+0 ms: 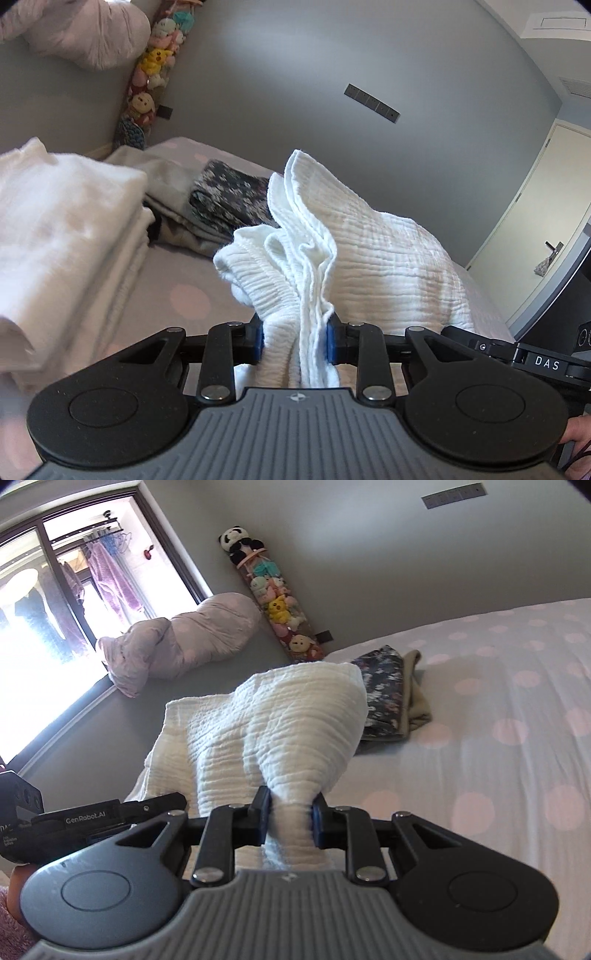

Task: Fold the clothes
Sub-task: 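Carry the gauze bundle with both grippers onto the stack of folded clothes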

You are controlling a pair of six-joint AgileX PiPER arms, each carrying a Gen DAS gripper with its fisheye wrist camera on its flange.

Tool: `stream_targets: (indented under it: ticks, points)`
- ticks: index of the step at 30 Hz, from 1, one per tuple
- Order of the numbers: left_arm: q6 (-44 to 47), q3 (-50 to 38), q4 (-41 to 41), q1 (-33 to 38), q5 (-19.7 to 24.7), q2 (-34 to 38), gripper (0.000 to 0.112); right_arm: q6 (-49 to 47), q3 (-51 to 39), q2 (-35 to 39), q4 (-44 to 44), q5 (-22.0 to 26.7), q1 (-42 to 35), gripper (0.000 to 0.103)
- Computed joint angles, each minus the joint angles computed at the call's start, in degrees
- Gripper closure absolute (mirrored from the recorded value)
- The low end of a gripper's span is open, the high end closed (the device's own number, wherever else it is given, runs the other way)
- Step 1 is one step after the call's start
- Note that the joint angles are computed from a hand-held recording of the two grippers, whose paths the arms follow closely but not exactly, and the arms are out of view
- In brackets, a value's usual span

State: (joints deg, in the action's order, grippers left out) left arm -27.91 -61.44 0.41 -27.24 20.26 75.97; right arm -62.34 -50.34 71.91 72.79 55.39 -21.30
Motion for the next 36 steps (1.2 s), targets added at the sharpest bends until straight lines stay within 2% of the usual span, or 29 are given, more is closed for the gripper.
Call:
stream_targets:
  ticks: [4,8,13,18,24,28,34,36]
  points:
    - [8.74,-4.49,-3.03,7.53,8.91,-3.22,0.086,5.40,-4.38,1.84,1.32,-6.71,13.12,0.078]
    - [17.61,-12.06,-5.45,15.81,18.10,-3.16,0.086,10.54,-10.73,6.07,1.39,-12.81,24.90,0.078]
    - [29.44,-24.17,-10.86,26.41,26.57,2.50,0.086,16.53,-21.81,14.65,-0.45,-19.56,36.31,0.078]
    - [36.11,-35.70,-12.90,33.05,32.65,10.73,0.086,25.39,-33.52,25.10,-4.93,-23.06,42.67,0.078]
    - [40.23,-43.97,-12.20,35.92,34.91,20.72,0.086,35.00,-47.49,37.90,-12.91,-23.92,45.77,0.078]
    - [42.93,-47.08,-14.05,37.48,35.55,27.33,0.086,40.11,-54.49,44.84,-17.86,-22.44,45.74,0.078]
    - [46.41,-46.15,-17.76,39.92,33.30,32.19,0.085,40.54,-59.71,50.59,-19.91,-19.76,45.02,0.078]
    - [47.03,-45.23,-18.08,40.45,32.69,32.39,0.084,40.70,-61.55,51.22,-21.98,-18.99,45.38,0.075]
